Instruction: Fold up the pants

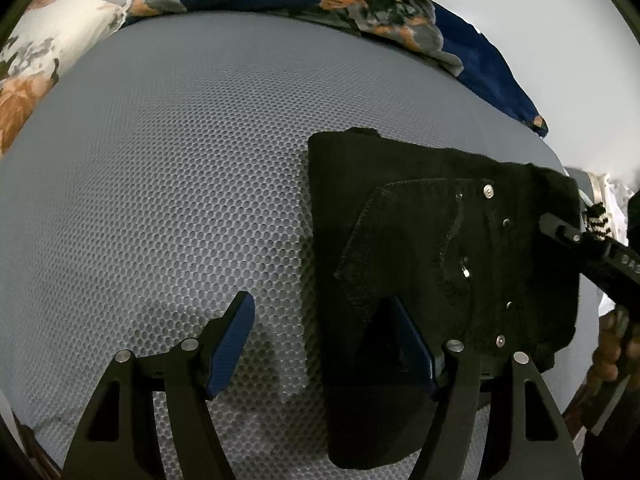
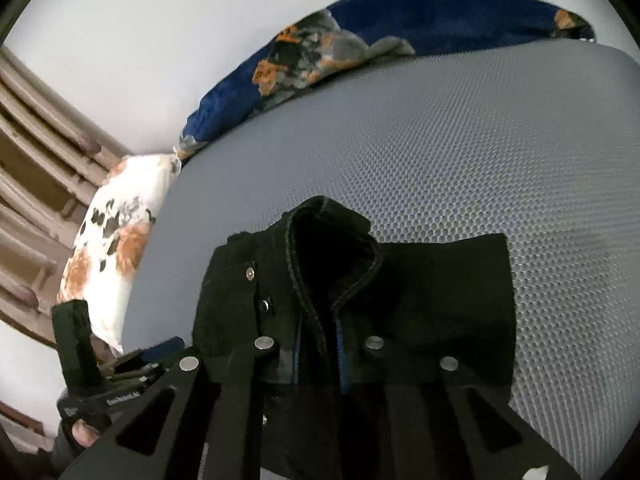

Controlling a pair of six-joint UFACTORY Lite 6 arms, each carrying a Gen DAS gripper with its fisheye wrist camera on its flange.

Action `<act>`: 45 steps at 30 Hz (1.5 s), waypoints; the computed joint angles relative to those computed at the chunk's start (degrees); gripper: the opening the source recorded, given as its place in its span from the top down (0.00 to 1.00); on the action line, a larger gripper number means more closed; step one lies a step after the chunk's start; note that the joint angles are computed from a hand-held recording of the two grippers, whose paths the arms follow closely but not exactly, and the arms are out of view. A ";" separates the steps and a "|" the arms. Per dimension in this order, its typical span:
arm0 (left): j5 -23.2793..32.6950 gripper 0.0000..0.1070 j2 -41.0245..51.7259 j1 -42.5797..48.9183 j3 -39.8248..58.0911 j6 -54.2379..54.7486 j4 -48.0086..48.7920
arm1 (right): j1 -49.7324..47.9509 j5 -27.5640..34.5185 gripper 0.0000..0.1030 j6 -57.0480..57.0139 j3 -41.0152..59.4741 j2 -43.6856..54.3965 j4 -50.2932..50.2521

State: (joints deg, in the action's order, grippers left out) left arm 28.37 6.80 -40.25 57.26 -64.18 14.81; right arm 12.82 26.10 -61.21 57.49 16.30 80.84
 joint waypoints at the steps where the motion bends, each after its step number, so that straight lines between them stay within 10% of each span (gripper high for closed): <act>1: -0.14 0.34 -0.09 0.03 0.03 0.18 -0.09 | -0.03 -0.68 0.90 1.58 -0.91 -1.70 -0.62; 12: -0.73 0.34 2.95 0.24 4.30 2.51 -0.68 | -11.10 1.33 0.90 -3.44 -10.20 -4.80 6.29; 20: -0.44 0.34 11.80 -0.39 9.15 5.81 -1.91 | -11.79 -0.70 0.69 -7.16 -12.70 -2.74 9.62; 33: -0.57 0.34 5.00 -5.51 2.22 8.42 -3.70 | -13.26 -2.74 0.64 -0.90 -32.68 -25.14 2.48; 45: 1.36 0.34 3.70 -8.42 0.77 2.94 1.14 | -13.21 -2.85 0.60 -4.12 -32.17 -21.56 5.90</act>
